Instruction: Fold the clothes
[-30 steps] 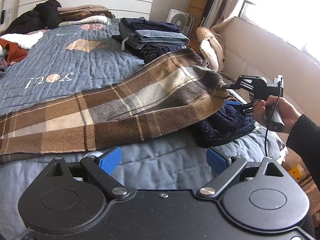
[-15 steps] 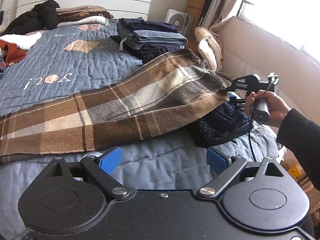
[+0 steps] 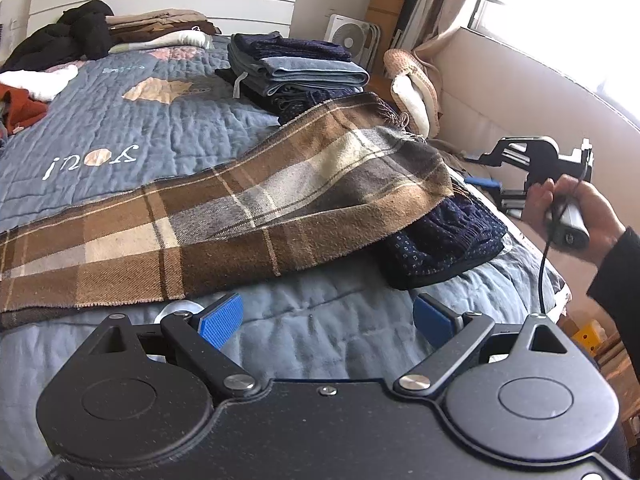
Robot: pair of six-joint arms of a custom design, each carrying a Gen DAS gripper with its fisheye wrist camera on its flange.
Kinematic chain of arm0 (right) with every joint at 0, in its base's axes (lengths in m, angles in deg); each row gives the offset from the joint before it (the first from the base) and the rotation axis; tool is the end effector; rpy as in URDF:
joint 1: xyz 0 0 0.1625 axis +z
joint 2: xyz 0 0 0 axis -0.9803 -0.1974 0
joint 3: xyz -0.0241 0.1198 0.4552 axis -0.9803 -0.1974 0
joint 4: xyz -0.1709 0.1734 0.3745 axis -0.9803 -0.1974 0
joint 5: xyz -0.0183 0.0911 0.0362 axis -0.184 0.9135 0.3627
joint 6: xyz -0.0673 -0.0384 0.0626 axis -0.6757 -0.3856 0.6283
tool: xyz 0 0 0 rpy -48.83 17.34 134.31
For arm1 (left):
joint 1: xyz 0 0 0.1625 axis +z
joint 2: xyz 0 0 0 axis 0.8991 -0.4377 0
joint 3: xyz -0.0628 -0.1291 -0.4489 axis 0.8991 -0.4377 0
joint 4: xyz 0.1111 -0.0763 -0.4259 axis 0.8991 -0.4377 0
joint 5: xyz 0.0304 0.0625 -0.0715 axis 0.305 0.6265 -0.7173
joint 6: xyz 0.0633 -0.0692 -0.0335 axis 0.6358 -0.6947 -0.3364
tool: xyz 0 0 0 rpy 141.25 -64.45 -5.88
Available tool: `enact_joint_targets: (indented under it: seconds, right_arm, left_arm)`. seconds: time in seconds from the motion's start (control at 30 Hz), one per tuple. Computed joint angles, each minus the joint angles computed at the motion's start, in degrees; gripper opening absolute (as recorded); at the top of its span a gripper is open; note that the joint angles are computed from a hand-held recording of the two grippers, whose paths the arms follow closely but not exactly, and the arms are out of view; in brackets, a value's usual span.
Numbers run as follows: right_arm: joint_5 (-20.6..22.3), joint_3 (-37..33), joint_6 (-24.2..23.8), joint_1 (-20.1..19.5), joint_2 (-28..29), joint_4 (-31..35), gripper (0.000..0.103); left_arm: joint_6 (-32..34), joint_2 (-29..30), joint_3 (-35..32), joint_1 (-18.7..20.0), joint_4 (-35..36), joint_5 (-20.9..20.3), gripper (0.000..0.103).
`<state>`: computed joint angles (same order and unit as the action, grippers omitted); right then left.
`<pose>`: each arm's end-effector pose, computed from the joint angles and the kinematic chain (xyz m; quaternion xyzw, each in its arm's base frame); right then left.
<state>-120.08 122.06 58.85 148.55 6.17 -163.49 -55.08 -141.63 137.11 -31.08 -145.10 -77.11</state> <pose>-0.0177 -0.4989 0.2397 0.2461 0.8419 -0.4716 0.0907 -0.1728 -0.3500 0.1355 0.2320 0.8976 -0.3218 0.1922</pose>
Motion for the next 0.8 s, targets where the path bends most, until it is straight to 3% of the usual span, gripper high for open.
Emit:
enact_joint_targets:
  seconds: [0.13,0.4,0.47,0.57,0.63,0.8]
  right_arm:
    - [-0.7,1.3,-1.1,0.7,1.1,0.9,0.043]
    - [-4.8,-1.6,-4.2,2.9,5.6,1.3,0.044]
    - [-4.7,-2.7,-4.3,3.0,7.1,-1.3,0.044]
    - [-3.1,-3.7,-3.7,2.7,8.2,-3.9,0.031]
    - [-3.5,-3.8,-3.2,3.1,8.5,-6.4,0.009]
    - [-3.9,-2.3,-2.8,4.3,8.9,-17.5,0.005]
  left_arm:
    - [-0.2,-0.1,0.0,0.1,0.0,-0.1,0.091]
    - [-0.2,-0.2,0.1,0.0,0.0,-0.2,0.092]
    - [-0.3,-0.2,0.0,0.0,0.2,-0.1,0.092]
    - [-0.4,-0.2,0.0,0.1,0.2,-0.1,0.092]
    - [-0.6,-0.1,-0.1,0.2,0.3,-0.1,0.092]
    - [-0.4,-0.2,0.0,0.5,0.2,-0.4,0.092]
